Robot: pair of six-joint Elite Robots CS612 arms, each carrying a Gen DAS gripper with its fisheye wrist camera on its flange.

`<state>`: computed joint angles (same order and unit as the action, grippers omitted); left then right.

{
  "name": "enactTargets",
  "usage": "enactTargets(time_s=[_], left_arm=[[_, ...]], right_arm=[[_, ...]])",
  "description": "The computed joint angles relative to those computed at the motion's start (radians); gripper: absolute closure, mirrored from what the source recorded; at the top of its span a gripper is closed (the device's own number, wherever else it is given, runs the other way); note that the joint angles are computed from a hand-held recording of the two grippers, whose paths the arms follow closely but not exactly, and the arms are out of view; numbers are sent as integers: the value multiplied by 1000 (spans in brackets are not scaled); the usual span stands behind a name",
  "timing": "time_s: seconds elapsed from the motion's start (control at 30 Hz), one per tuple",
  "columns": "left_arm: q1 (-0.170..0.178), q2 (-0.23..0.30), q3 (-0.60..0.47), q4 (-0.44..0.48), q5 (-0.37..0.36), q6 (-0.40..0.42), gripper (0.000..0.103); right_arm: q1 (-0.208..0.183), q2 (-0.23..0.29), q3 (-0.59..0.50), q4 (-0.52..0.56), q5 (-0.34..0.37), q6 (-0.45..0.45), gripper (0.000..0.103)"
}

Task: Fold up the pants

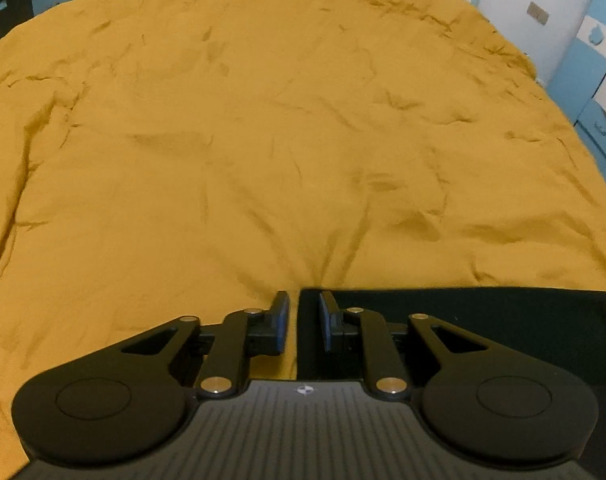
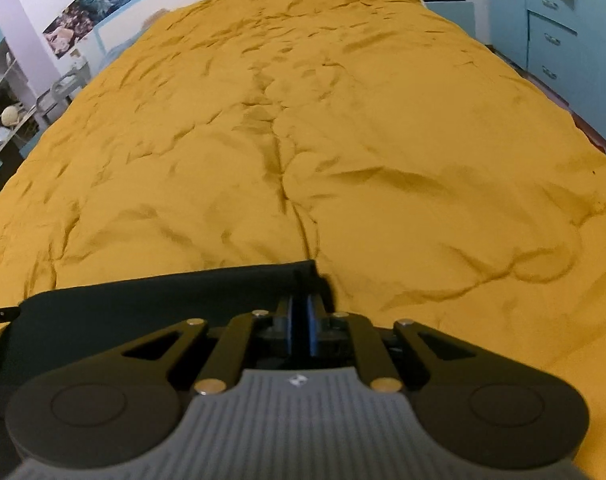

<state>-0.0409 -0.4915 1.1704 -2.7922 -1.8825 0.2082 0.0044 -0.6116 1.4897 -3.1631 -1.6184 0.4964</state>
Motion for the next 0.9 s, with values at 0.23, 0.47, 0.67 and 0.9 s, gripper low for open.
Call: enactTargets(time_s=[0.23, 0.47, 0.67, 0.9], left_arm=[[-3, -31, 42, -70, 60, -28, 83], [28, -149, 206, -73, 2, 120, 83], [38, -212, 319, -21, 10, 220, 83], [55, -245, 365, 11, 23, 214, 83]], right_arm=[[28, -38, 48, -50, -48, -15, 98], [76, -86, 108, -48, -100, -47, 86], [103, -129, 202, -28, -132, -9, 85], [114, -164, 270, -54, -120, 34, 84]])
